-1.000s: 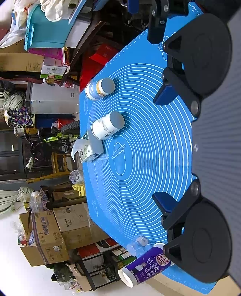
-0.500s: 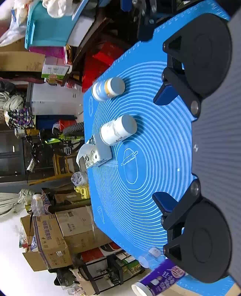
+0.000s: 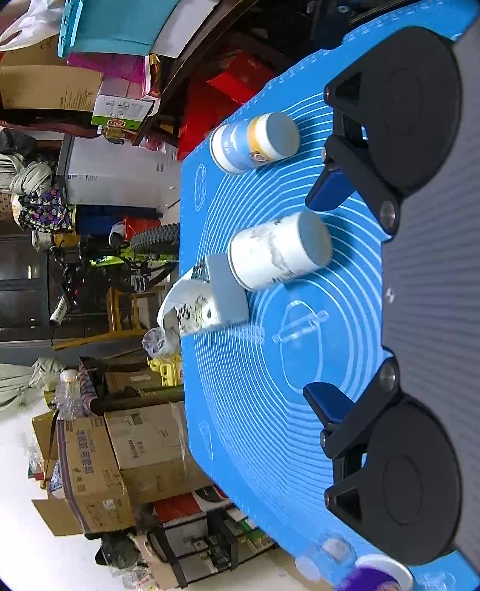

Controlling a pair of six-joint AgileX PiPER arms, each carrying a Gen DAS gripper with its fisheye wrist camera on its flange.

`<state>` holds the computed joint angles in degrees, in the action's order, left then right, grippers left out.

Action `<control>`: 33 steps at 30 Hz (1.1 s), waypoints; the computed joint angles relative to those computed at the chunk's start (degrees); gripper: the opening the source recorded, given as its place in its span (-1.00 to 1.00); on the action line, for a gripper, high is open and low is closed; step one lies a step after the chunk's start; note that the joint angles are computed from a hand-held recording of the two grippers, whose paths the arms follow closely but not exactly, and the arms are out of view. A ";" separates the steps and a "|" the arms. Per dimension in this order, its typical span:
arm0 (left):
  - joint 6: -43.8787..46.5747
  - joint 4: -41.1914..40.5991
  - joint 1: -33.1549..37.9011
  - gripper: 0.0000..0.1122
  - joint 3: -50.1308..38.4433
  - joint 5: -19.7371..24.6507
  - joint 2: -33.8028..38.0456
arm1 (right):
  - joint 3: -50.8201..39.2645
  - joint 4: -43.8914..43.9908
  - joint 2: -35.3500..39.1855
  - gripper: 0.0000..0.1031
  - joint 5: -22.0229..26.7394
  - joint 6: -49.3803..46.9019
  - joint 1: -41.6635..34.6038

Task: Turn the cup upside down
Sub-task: 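Move the left gripper to the lying white ink-print cup and close on it, then lift the white ink-print cup off the mat with the left gripper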

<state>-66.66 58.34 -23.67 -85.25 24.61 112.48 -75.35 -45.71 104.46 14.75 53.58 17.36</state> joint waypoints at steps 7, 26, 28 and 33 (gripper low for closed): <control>9.62 -6.87 0.33 0.75 -12.44 0.68 10.07 | -3.75 2.05 5.35 0.95 -1.65 -1.23 -2.44; 30.05 -28.19 1.56 0.03 -28.60 9.38 19.57 | -4.11 8.49 7.72 0.95 -3.98 -7.01 -5.47; 30.27 -28.52 1.55 0.02 -25.86 8.25 17.66 | -3.62 12.43 7.36 0.95 -4.28 -10.81 -5.69; 28.82 -27.46 1.63 0.02 -15.22 4.47 10.24 | -0.67 13.06 5.21 0.95 -4.51 -11.60 -5.01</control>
<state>-37.84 30.88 -22.05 -100.47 29.08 122.71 -76.02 -32.65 109.67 10.24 41.98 12.35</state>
